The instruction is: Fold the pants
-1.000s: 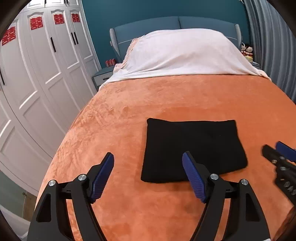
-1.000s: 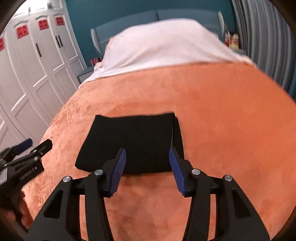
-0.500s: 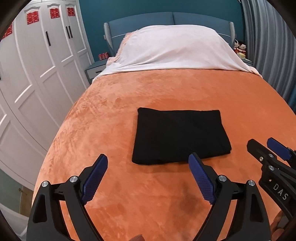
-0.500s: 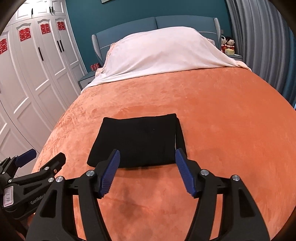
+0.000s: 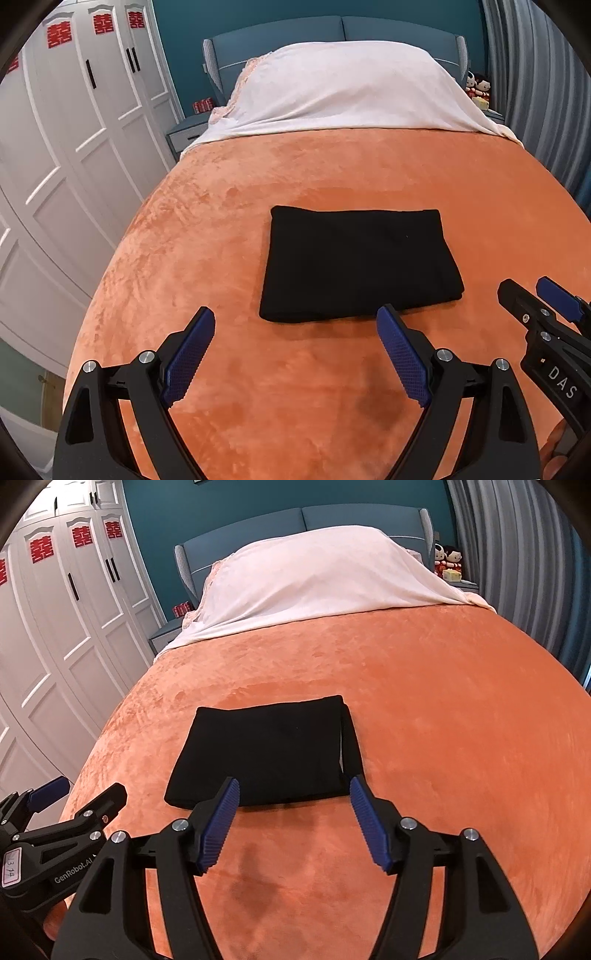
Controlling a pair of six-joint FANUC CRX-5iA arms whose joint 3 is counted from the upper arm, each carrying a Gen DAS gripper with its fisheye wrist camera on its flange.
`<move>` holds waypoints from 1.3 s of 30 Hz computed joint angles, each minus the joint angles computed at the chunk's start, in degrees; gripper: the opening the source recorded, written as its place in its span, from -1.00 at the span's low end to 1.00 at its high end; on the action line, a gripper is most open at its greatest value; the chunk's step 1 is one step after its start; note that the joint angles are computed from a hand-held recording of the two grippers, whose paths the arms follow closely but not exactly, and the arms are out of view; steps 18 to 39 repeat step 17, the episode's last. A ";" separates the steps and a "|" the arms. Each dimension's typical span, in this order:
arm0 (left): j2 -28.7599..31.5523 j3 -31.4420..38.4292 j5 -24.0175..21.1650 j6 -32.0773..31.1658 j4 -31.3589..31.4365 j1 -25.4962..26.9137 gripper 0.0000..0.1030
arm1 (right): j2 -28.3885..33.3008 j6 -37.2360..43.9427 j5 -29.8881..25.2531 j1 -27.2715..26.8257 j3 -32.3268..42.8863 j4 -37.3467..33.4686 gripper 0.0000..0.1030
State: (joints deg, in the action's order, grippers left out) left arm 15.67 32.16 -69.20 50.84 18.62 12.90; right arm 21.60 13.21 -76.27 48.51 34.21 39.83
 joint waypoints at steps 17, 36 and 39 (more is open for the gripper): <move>-1.29 -2.10 -2.05 -1.07 0.30 0.88 0.69 | -0.39 -1.99 -0.79 1.12 -1.06 0.24 0.27; -1.29 -2.10 -2.05 -1.07 0.30 0.88 0.69 | -0.39 -1.99 -0.79 1.12 -1.06 0.24 0.27; -1.29 -2.10 -2.05 -1.07 0.30 0.88 0.69 | -0.39 -1.99 -0.79 1.12 -1.06 0.24 0.27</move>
